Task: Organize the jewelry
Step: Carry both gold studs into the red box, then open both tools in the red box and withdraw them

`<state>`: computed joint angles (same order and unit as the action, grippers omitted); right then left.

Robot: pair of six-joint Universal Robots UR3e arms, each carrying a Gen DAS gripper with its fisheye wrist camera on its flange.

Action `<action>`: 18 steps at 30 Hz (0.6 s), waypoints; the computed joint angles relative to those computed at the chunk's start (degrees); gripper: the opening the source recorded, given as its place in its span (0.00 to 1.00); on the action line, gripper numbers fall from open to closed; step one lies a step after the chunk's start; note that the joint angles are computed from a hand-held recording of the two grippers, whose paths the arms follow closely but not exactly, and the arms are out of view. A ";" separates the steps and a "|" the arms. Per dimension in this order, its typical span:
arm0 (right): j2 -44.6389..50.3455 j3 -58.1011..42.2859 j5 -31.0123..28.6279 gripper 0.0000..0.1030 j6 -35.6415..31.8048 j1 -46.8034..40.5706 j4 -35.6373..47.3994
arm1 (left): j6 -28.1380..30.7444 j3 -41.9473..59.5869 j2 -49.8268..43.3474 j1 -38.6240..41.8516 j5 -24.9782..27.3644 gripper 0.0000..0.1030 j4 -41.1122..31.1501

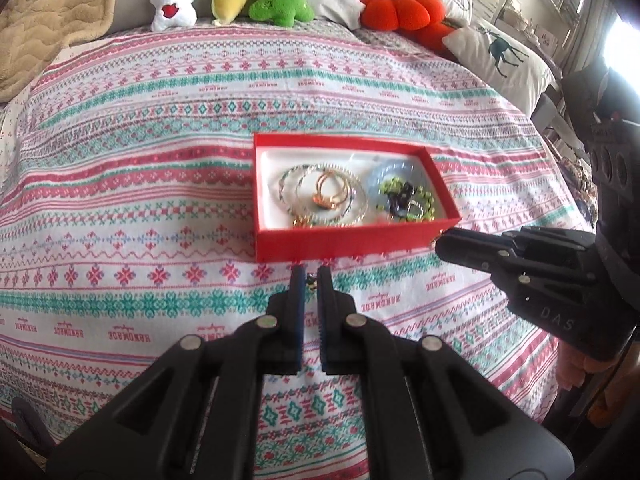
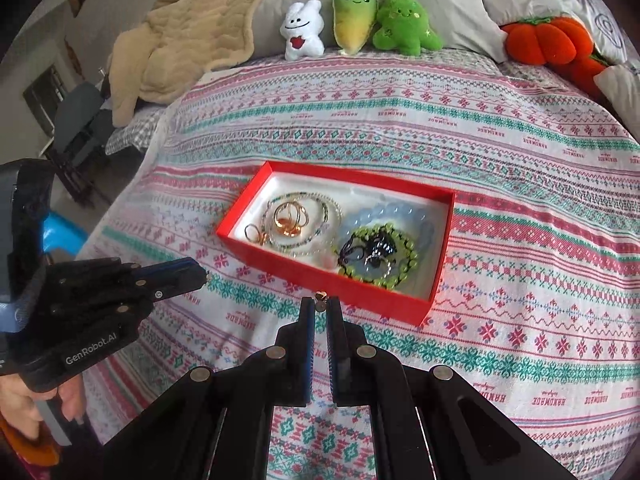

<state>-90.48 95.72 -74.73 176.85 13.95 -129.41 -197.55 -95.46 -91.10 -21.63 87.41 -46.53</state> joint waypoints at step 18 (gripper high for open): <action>3.76 -3.28 1.76 0.05 2.95 -4.87 -1.47 | -6.95 6.68 -10.31 1.41 0.34 0.08 8.93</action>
<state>-86.72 92.44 -72.97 179.80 9.09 -130.88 -204.50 -88.78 -101.41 -20.22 87.75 -37.60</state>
